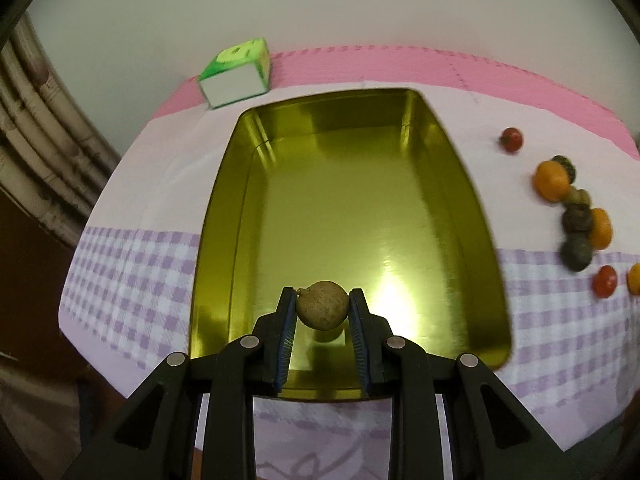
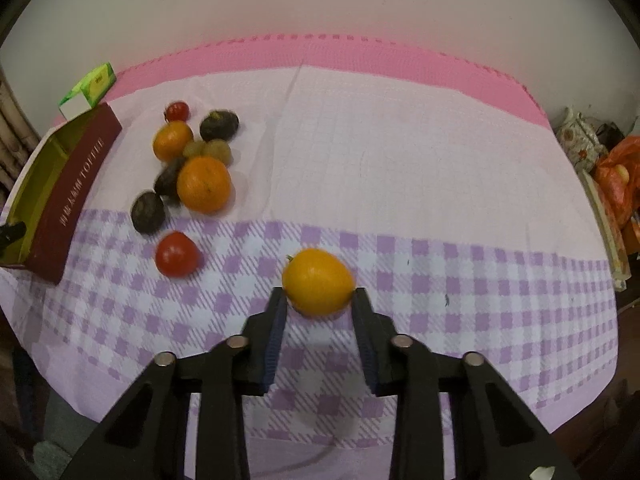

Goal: Organize fruits
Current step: 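Carry the olive-green fruit into the tin tray and open the left tool while the right holds the orange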

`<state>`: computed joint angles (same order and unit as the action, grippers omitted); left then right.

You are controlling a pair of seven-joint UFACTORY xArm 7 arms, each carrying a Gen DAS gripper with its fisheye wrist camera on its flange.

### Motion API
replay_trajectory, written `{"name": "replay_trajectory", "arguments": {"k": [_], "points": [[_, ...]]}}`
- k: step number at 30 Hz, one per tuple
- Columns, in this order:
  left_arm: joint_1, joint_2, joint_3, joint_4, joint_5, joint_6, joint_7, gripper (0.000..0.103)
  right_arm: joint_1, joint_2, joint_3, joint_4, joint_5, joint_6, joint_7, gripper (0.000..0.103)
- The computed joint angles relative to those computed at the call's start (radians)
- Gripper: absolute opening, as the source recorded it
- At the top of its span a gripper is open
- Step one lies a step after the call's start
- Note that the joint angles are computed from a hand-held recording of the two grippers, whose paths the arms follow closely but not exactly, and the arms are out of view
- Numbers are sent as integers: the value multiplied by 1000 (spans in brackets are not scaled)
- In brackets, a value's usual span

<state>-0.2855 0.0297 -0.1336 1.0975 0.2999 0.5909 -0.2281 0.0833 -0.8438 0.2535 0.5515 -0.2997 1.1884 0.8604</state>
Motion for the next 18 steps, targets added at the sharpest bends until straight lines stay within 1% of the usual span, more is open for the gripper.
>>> {"name": "replay_trajectory", "arguments": {"k": [2,4,6,8,9,13,14,15,16,18], "points": [[5,4,5,-5,-4,-3,5,27,-3,29,-1,32,-5,-2,-13,10],[9,10,8,-4,-11,-2,12,27,-2,71,-12,57,-6,5,-43,14],[11,15,10,-6,-16,-7,19,27,-6,95,5,63,-20,13,-36,16],[12,14,11,-15,-15,-16,27,27,-1,95,6,49,-28,15,-30,21],[12,16,11,-14,-13,-13,25,27,4,93,1,41,-23,13,-27,27],[12,39,16,2,6,2,6,27,7,55,-40,-12,-4,-21,-33,28],[11,39,16,1,6,3,1,27,-3,49,-47,-18,-8,-27,-37,30],[10,39,18,1,12,5,-5,27,-11,44,-50,-22,-12,-32,-38,37],[9,40,19,0,21,4,-13,27,-20,33,-56,-30,-21,-49,-42,42],[10,40,21,-2,27,1,-16,27,-43,41,-61,-29,-39,-65,-55,45]]}}
